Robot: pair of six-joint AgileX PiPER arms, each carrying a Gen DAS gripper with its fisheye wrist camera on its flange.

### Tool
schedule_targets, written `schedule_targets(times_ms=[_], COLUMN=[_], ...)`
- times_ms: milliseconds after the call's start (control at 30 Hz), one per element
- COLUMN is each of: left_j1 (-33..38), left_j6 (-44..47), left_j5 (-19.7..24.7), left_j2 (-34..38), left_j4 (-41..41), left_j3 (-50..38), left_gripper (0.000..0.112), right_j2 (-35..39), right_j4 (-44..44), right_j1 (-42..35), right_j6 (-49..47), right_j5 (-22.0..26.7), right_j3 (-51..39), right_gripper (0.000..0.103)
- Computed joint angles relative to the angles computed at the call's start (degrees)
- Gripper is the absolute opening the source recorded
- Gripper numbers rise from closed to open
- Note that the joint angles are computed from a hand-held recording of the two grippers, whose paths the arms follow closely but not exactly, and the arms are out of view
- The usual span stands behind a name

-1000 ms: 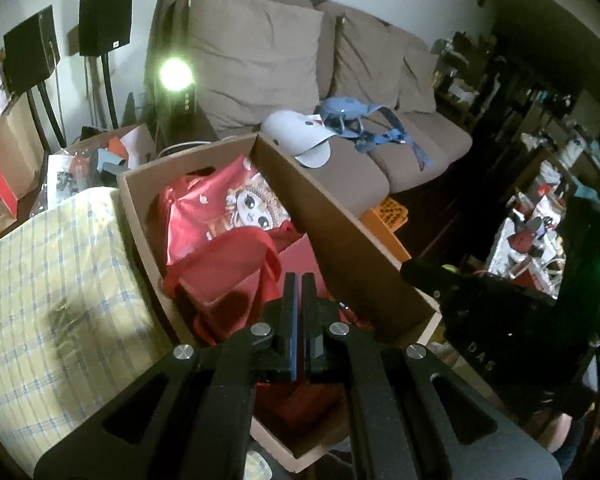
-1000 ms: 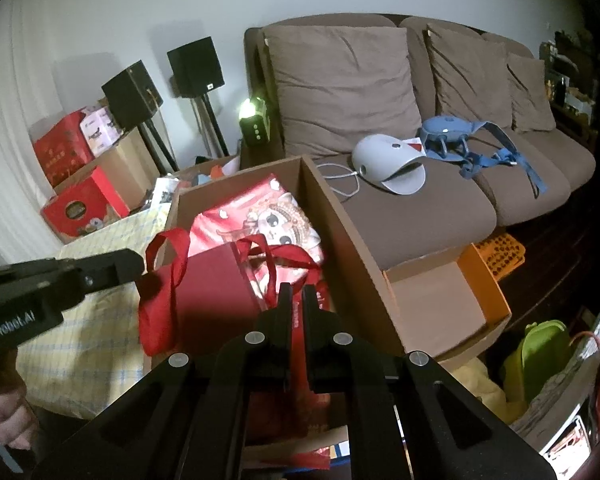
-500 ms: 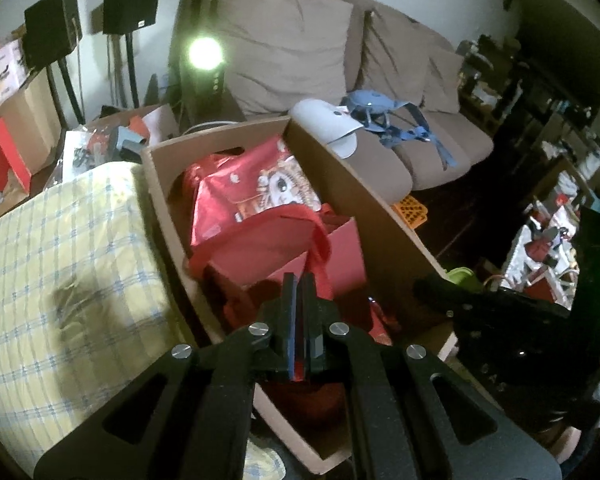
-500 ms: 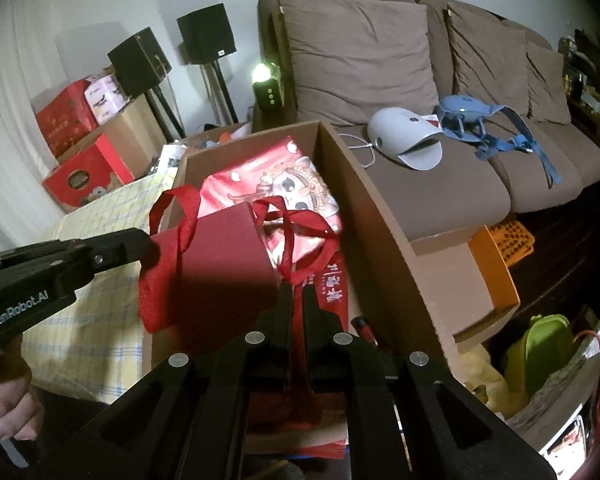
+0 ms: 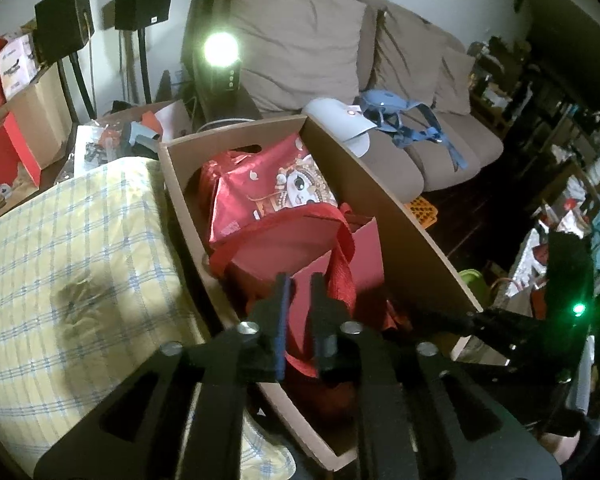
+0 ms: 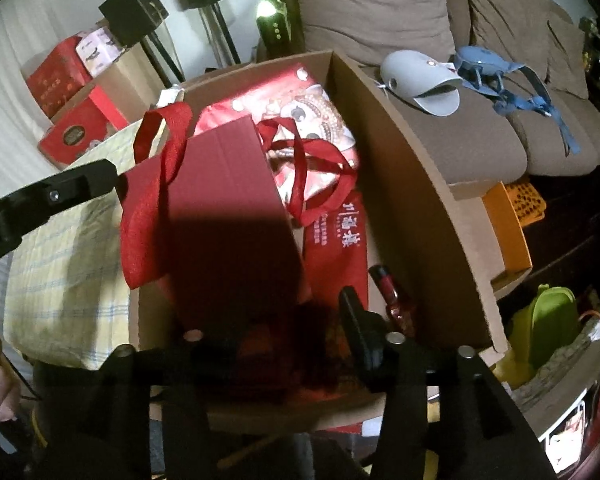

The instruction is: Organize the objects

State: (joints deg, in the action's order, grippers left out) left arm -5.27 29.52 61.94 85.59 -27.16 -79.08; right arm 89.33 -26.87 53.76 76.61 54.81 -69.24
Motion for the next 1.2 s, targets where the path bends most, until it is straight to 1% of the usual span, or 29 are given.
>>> schedule_targets(times_ms=[33, 167, 233, 433, 467, 533, 600, 667, 733, 833, 900, 1033, 1200], left_j1=[0.04, -0.12, -0.1, -0.47, -0.5, -0.3, -0.03, 0.01, -0.26, -0.86, -1.32, -1.1, -0.4], left_j6=[-0.11, -0.87, -1.25, -1.66, -1.91, -2.33, -2.7, -3.41, -4.63, -5.82, -7.1, -8.26, -7.84], left_j5=[-0.14, -0.66, -0.76, -2.84, -2.94, -2.92, -2.84, -2.71, -2.61, -2.76, -2.01, -0.94, -0.63], left_j2=[-0.05, -0.19, -0.15, -1.18, -1.3, -1.33, -1.32, -1.04, -1.03, -0.77, -0.22, 0.57, 0.76], left_j4=[0.13, 0.88, 1.22, 3.05, 3.39, 3.66, 3.84, 4.6, 5.96, 8.16, 9.52, 10.05, 9.94], left_j3=[0.09, 0.03, -0.22, 0.34, 0.36, 0.19, -0.07, -0.72, -1.18, -1.77, -2.49, -3.24, -3.25], left_gripper=[0.023, 0.036, 0.05, 0.071, 0.072, 0.079, 0.082, 0.085, 0.09, 0.09, 0.09, 0.094, 0.094], right_j2=[-0.19, -0.74, -1.35, -1.85, -1.91, -2.01, -2.18, -2.41, -2.59, -2.76, -2.79, -3.11, -3.44], right_j4=[-0.83, -4.47, -6.73, -9.76, -10.14, -11.11, -12.71, -14.27, -16.03, -17.05, -17.59, -18.64, -19.49], right_j1=[0.35, 1.64, 2.46, 3.33, 3.48, 3.81, 4.56, 5.24, 6.04, 6.54, 6.8, 7.15, 7.74], right_j6=[0.69, 3.38, 5.48, 8.34, 8.72, 9.57, 10.85, 11.87, 12.89, 13.73, 14.1, 15.06, 15.8], right_j5=[0.62, 2.76, 3.16, 4.5, 4.69, 5.21, 5.99, 6.89, 7.73, 8.71, 9.21, 9.87, 11.05], right_j3=[-0.18, -1.27, -1.09, -1.2, -1.2, -1.25, -1.3, -1.45, -1.42, -1.62, -1.76, -1.69, -1.87], right_gripper=[0.055, 0.06, 0.062, 0.065, 0.065, 0.069, 0.072, 0.08, 0.083, 0.083, 0.083, 0.083, 0.083])
